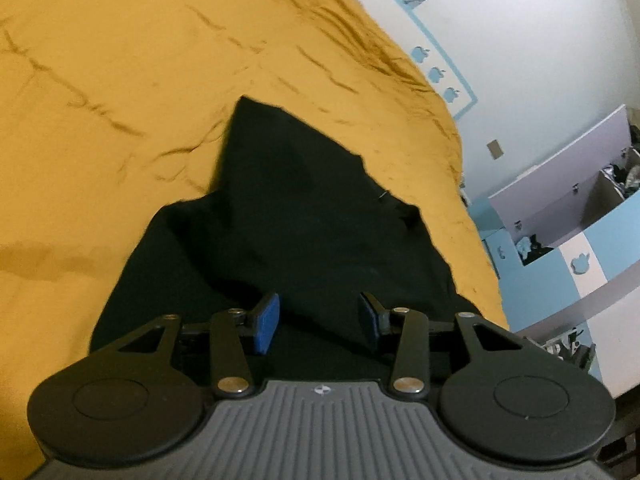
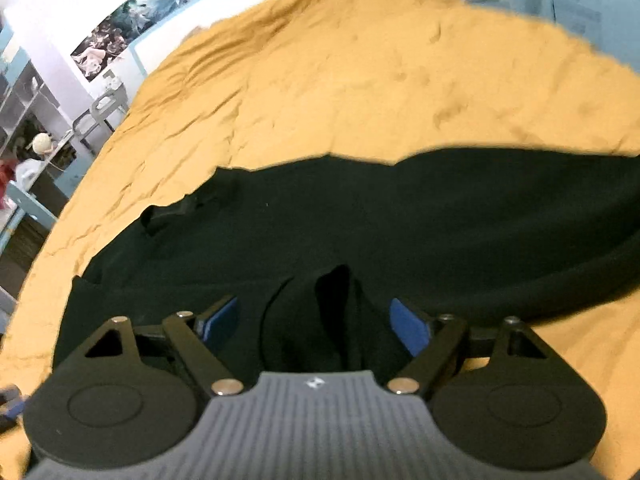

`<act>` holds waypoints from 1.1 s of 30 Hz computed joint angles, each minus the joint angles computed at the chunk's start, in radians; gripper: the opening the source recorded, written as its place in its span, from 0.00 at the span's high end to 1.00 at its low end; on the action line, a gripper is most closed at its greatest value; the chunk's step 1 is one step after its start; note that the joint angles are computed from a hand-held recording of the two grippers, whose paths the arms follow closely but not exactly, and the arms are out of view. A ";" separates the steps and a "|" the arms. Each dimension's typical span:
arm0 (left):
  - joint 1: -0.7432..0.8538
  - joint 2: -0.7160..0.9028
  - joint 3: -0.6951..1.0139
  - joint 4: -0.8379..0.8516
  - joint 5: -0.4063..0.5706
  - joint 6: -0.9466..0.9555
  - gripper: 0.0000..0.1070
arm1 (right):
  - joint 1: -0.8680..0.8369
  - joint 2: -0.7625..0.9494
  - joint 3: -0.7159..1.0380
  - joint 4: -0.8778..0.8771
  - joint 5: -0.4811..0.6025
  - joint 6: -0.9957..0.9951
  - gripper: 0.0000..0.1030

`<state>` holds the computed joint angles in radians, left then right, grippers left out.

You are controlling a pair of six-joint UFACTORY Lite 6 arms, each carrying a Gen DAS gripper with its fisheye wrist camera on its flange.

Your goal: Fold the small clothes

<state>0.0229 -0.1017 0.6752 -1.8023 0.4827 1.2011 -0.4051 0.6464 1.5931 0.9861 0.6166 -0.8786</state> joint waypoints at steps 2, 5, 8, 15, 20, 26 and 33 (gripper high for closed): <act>0.015 0.021 0.007 0.015 0.009 -0.001 0.55 | 0.004 0.095 0.098 -0.017 0.041 0.051 0.24; 0.023 0.023 -0.013 -0.012 0.008 0.031 0.55 | 0.028 0.205 0.233 -0.088 0.090 0.121 0.23; 0.041 0.016 -0.039 -0.015 0.011 0.041 0.55 | 0.050 0.240 0.286 -0.111 0.087 0.116 0.89; 0.043 0.014 -0.075 -0.117 -0.050 0.134 0.55 | 0.005 0.104 0.140 0.156 0.004 -0.093 0.98; 0.086 0.102 -0.082 -0.412 -0.014 0.315 0.55 | -0.009 0.215 0.215 0.071 0.021 0.049 0.97; 0.077 0.204 -0.022 -0.648 -0.016 0.467 0.55 | -0.007 0.232 0.210 0.100 0.020 0.031 0.96; 0.034 0.150 -0.156 -1.048 0.133 0.721 0.92 | -0.012 0.167 0.151 0.104 0.028 0.002 0.95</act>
